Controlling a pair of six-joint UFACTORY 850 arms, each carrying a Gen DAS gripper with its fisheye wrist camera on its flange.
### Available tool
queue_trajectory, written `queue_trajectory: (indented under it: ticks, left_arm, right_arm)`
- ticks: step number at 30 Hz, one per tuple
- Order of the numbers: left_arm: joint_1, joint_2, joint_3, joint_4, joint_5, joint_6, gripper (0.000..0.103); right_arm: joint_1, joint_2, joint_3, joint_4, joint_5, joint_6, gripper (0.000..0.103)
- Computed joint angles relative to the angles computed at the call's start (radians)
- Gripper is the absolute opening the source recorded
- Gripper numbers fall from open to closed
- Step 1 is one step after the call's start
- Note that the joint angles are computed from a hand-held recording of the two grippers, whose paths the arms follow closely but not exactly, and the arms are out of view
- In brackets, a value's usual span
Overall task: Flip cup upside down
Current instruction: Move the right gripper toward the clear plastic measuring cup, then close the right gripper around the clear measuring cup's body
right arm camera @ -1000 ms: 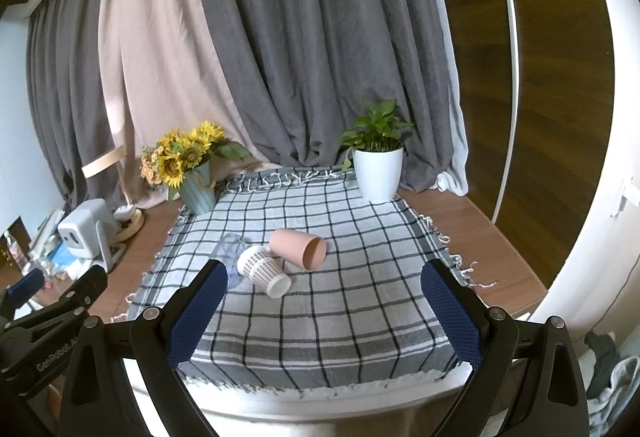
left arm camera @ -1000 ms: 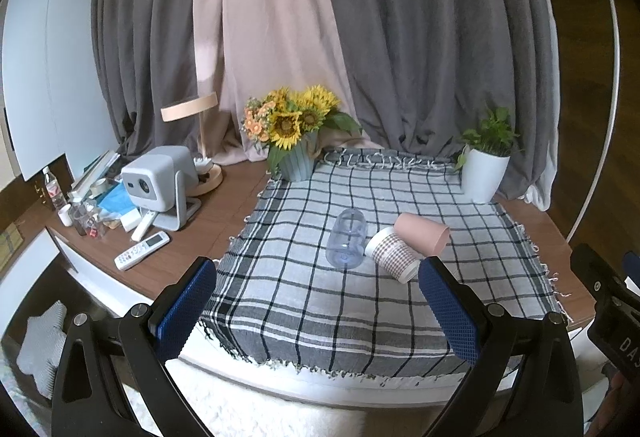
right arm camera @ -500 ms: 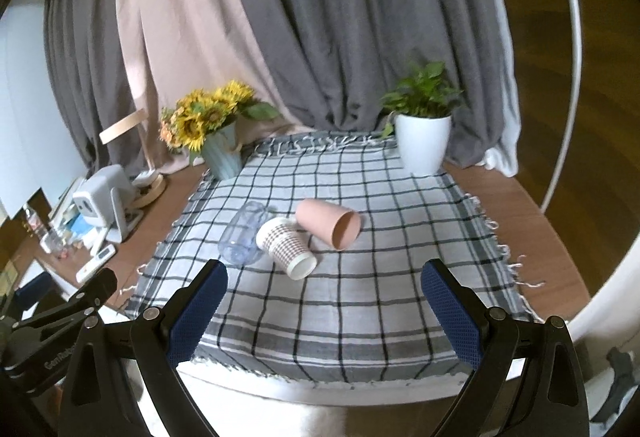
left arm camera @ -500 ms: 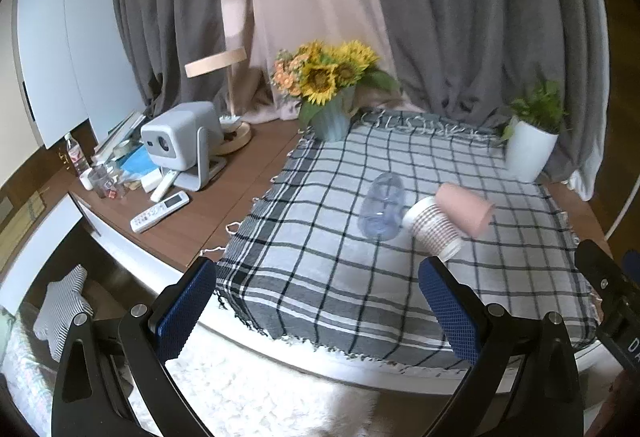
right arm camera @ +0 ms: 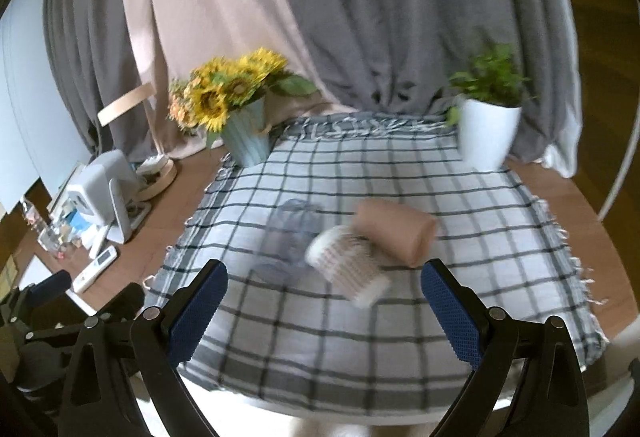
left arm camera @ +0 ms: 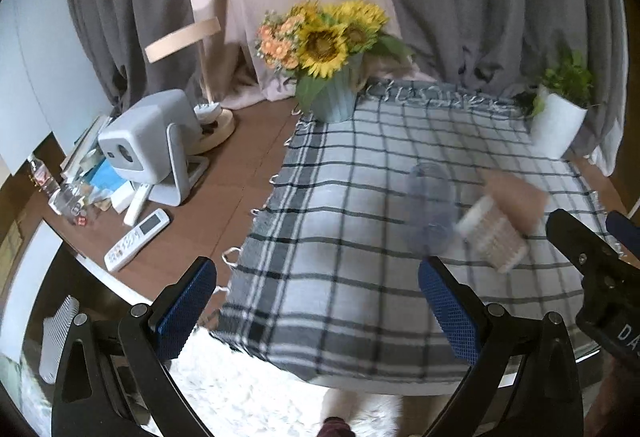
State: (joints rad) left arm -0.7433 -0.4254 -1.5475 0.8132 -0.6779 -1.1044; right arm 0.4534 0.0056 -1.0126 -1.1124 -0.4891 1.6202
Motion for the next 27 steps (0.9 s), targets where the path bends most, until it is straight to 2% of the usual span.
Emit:
queue_trajectory:
  ticks: [3,9,14,19,23,27]
  left_arm:
    - [0.054,-0.035,-0.033,-0.093,0.036,0.131,0.103]
    - [0.120,-0.119,-0.122,-0.183,0.049,0.279,0.103]
    - [0.164,-0.199,-0.217,-0.333,0.055,0.429,0.103]
    - [0.194,-0.270,-0.308,-0.407,0.042,0.488,0.103]
    - [0.219,-0.341,-0.405,-0.494,0.017,0.550,0.103]
    - [0.231,-0.391,-0.470,-0.518,-0.010,0.586,0.103]
  right_arm:
    - [-0.003,-0.105,-0.093,0.056,0.009,-0.056,0.098]
    - [-0.023,-0.253,-0.231,0.168,0.051,-0.151,0.096]
    - [-0.048,-0.375,-0.364,0.343,0.033,-0.321,0.092]
    - [-0.087,-0.485,-0.495,0.577,-0.023,-0.526,0.088]
    - [-0.110,-0.558,-0.585,0.689,-0.087,-0.616,0.086]
    - [-0.123,-0.636,-0.672,0.769,-0.143,-0.681,0.082]
